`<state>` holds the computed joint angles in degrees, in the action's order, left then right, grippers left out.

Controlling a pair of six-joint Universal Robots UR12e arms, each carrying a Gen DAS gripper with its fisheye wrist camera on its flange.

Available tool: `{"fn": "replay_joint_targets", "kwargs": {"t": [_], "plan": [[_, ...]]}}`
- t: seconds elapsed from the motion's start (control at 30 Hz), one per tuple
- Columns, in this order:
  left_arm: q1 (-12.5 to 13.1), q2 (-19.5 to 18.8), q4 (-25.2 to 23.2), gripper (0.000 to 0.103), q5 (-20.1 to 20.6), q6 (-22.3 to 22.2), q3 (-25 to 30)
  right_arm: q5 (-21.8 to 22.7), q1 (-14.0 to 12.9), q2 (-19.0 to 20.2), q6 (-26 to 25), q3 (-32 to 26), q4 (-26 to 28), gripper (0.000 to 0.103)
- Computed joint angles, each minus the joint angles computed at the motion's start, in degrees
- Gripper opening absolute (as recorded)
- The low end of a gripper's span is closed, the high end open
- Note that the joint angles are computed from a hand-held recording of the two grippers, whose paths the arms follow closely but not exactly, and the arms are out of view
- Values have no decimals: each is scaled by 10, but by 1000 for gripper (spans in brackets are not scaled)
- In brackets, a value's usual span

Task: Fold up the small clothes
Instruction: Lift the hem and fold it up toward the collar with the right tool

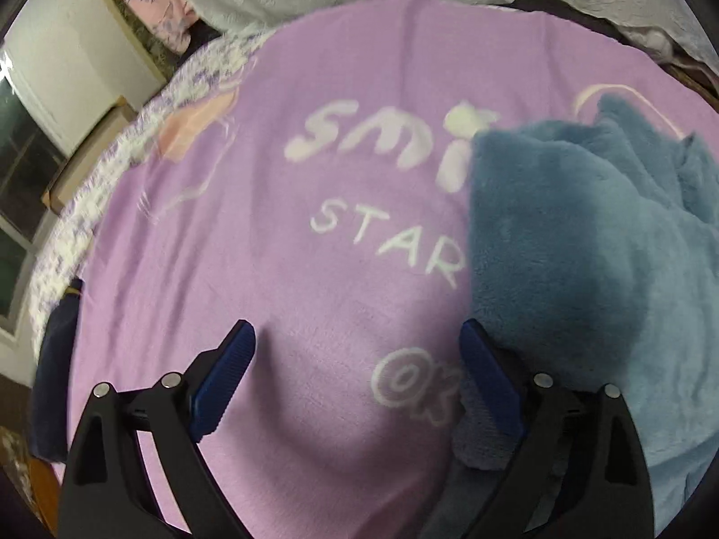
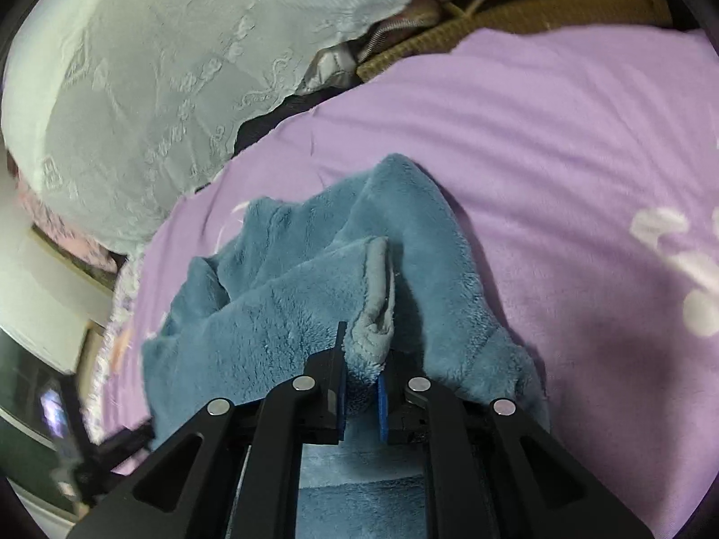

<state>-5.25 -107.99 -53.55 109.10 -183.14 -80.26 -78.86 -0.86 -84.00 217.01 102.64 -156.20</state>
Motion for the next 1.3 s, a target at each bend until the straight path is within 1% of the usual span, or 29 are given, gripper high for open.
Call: {"fn": "replay_joint_targets", "kwargs": {"t": [0.03, 0.07, 0.1, 0.13, 0.17, 0.2, 0.23, 0.27, 0.3, 0.4, 0.5, 0.57, 0.6, 0.63, 0.67, 0.7, 0.73, 0.8, 0.83, 0.87, 0.93, 1.03, 1.1, 1.13, 1.17, 1.2, 1.3], "plan": [[4, 1, -7, 91, -11, -6, 3, -6, 2, -3, -2, 3, 0, 10], [5, 1, -10, 91, -13, -6, 4, -10, 3, -4, -2, 3, 4, 10], [5, 2, -10, 90, -12, -5, 3, -11, 3, -5, 2, 3, 7, 12], [6, 5, -7, 90, -12, -4, 2, -16, 2, -9, 14, 4, 6, 13], [9, 9, -5, 89, -22, -4, 2, -28, 3, -15, 23, 6, 1, 17], [11, 12, -2, 89, -33, -5, 2, -49, 7, -18, 26, 6, -4, 19], [16, 16, 2, 89, -54, -9, 4, -84, 15, -21, 15, 2, -16, 19], [18, 18, 5, 89, -65, -12, 8, -95, 20, -18, 4, -5, -19, 19], [18, 16, 9, 89, -69, -13, 16, -94, 23, -16, -12, -12, -22, 19], [6, 0, 16, 89, -49, -4, 44, -68, 30, 4, -45, -45, -13, 19], [-6, -23, 8, 89, -41, 21, 67, -62, 37, 30, -73, -76, 19, 19], [-14, -43, -7, 89, -10, 21, 80, -69, 38, 43, -75, -86, 51, 19], [-17, -50, -11, 92, 0, 19, 82, -76, 38, 49, -79, -85, 65, 17], [-18, -57, -12, 95, 7, 17, 81, -72, 36, 51, -86, -80, 65, 15], [-17, -59, 1, 99, 8, 12, 73, -63, 32, 52, -93, -75, 59, 12], [-15, -55, 22, 99, 5, 4, 61, -57, 30, 53, -91, -76, 57, 12], [-15, -52, 27, 99, 4, 3, 58, -57, 30, 51, -90, -76, 58, 12], [-16, -47, 39, 99, 8, 18, 53, -76, 37, 46, -102, -72, 44, 15], [-14, -40, 51, 99, -2, 18, 45, -82, 41, 44, -108, -71, 42, 15], [-10, -31, 57, 99, -19, 16, 37, -85, 44, 40, -118, -69, 40, 19], [-2, -16, 57, 99, -57, 14, 27, -89, 51, 32, -135, -66, 26, 19], [1, 8, 71, 99, -85, 20, 2, -98, 62, 22, -163, -63, 26, 25], [-3, 17, 76, 99, -83, 31, -13, -121, 71, 20, -184, -63, 47, 35], [-7, 17, 70, 99, -69, 42, -18, -131, 74, 22, -191, -67, 73, 36], [-11, 15, 64, 99, -55, 47, -22, -130, 74, 25, -195, -67, 92, 37], [-11, 12, 59, 99, -53, 43, -24, -127, 74, 27, -195, -66, 99, 37], [-8, 17, 57, 99, -59, 33, -26, -138, 77, 19, -189, -61, 88, 36]]}}
